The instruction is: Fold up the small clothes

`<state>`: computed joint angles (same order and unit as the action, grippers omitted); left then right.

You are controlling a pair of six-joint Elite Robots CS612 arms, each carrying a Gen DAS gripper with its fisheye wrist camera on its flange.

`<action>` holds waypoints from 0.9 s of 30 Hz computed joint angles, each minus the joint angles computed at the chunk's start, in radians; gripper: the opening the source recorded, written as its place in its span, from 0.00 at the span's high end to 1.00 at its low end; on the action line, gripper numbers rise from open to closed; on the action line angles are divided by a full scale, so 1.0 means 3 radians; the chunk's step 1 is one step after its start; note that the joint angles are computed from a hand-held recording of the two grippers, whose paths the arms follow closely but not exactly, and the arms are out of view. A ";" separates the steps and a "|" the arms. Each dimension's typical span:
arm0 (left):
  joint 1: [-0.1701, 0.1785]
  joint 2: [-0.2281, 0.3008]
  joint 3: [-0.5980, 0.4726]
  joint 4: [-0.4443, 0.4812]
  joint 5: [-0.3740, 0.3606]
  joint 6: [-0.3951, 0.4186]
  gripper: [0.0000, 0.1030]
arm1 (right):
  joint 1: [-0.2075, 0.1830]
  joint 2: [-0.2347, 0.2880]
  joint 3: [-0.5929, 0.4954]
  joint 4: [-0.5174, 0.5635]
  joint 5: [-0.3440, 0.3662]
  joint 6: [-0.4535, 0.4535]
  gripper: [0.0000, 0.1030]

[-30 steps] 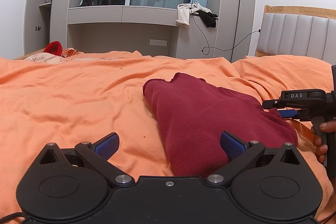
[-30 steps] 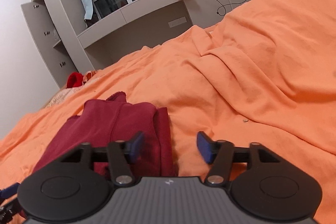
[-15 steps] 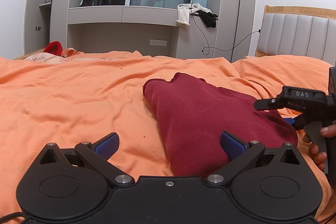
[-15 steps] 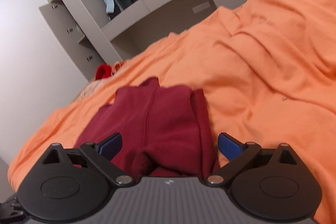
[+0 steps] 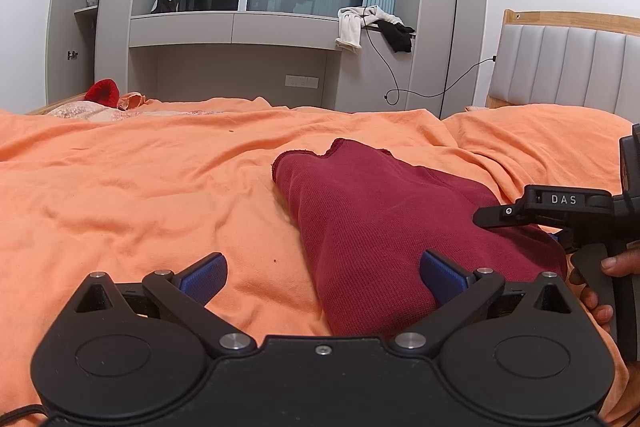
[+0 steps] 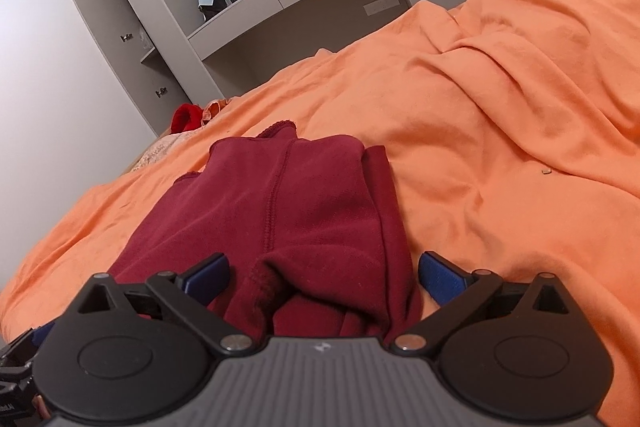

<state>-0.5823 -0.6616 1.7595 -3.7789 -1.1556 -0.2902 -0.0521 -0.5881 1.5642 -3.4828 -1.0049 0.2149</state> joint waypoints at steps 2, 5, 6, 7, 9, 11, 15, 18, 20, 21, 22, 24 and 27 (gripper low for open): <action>0.0000 0.0000 0.0000 0.0000 0.0002 0.0002 0.01 | 0.0009 -0.0003 -0.0002 0.0028 -0.0029 -0.0029 0.00; 0.0000 0.0000 -0.0001 0.0000 0.0001 0.0000 0.01 | 0.0019 -0.0004 -0.0001 0.0026 -0.0064 -0.0059 0.01; -0.0001 0.0001 0.0000 -0.0001 0.0001 0.0000 0.01 | 0.0020 -0.0003 0.0002 0.0015 -0.0070 -0.0063 0.01; 0.0001 0.0002 -0.0002 -0.0003 0.0000 0.0001 0.01 | 0.0022 -0.0002 0.0004 0.0001 -0.0076 -0.0067 0.01; -0.0001 0.0001 0.0000 -0.0003 0.0001 0.0001 0.01 | 0.0021 -0.0002 0.0008 -0.0024 -0.0082 -0.0063 0.04; 0.0000 0.0001 -0.0001 -0.0002 0.0000 0.0000 0.01 | 0.0019 0.0003 0.0012 -0.0060 -0.0075 -0.0059 0.08; 0.0006 -0.0004 0.0000 -0.0011 -0.0026 -0.0005 0.01 | 0.0021 0.0001 0.0027 -0.0118 -0.0092 -0.0079 0.15; 0.0067 -0.0044 0.0009 0.0028 -0.0231 -0.0103 0.01 | 0.0016 -0.0003 0.0044 -0.0154 -0.0061 -0.0102 0.22; 0.0121 -0.0065 0.0010 0.0023 -0.0395 -0.0207 0.01 | 0.0013 -0.0002 0.0045 -0.0164 -0.0046 -0.0106 0.25; 0.0138 -0.0070 0.0008 0.0012 -0.0427 -0.0246 0.01 | 0.0011 -0.0001 0.0045 -0.0167 -0.0037 -0.0103 0.25; 0.0146 -0.0072 0.0004 -0.0011 -0.0417 -0.0274 0.01 | 0.0009 0.0000 0.0046 -0.0168 -0.0030 -0.0100 0.26; 0.0162 -0.0063 -0.0025 -0.0075 -0.0373 -0.0290 0.01 | 0.0009 -0.0004 0.0049 -0.0163 -0.0031 -0.0103 0.26; 0.0224 -0.0057 -0.0114 -0.0018 -0.0469 -0.0353 0.01 | 0.0015 -0.0010 0.0054 -0.0155 -0.0048 -0.0113 0.25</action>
